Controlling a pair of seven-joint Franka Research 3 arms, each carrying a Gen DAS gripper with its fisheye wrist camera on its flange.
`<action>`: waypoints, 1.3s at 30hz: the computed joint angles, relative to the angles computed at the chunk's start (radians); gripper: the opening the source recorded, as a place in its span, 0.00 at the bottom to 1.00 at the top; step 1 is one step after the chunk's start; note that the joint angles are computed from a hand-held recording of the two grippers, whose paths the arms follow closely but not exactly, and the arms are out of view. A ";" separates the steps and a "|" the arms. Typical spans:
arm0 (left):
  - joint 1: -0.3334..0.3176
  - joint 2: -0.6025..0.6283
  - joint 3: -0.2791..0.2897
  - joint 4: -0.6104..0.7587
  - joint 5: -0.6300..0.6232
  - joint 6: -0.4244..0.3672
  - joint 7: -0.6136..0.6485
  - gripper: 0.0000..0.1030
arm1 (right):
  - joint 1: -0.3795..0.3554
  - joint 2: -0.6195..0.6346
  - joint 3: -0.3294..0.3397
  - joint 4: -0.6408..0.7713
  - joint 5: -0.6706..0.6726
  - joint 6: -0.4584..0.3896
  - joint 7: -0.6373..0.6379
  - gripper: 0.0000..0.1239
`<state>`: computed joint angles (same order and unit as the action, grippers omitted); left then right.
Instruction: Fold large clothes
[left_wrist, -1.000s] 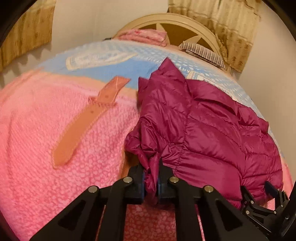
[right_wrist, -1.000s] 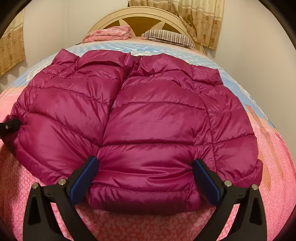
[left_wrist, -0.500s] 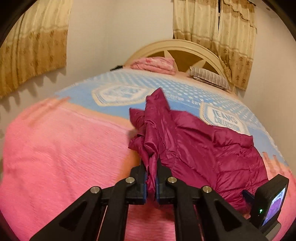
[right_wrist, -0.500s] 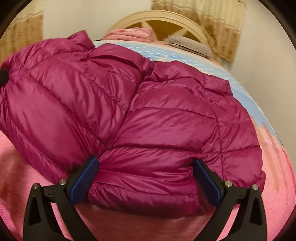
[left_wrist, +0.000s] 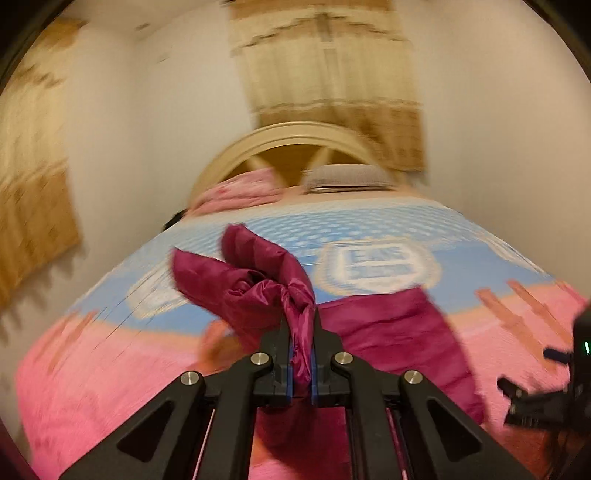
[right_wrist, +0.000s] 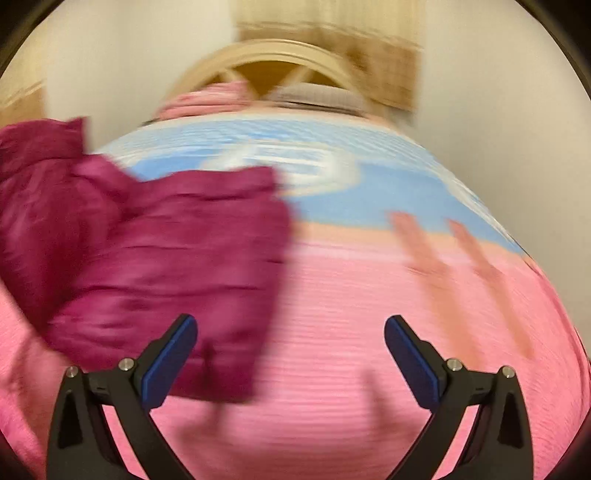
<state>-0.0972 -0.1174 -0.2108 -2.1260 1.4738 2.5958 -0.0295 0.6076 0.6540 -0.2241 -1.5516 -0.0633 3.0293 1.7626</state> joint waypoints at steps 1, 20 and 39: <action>-0.011 0.042 -0.014 0.036 0.015 -0.008 0.024 0.05 | -0.010 -0.003 -0.017 -0.008 0.007 -0.009 0.012 0.83; -0.262 0.356 0.065 0.201 0.003 -0.014 0.349 0.23 | -0.156 0.048 0.001 0.050 -0.033 -0.117 0.130 0.83; 0.021 0.108 0.071 0.036 -0.155 -0.255 0.049 0.91 | -0.147 0.045 0.099 0.230 0.023 -0.118 0.070 0.72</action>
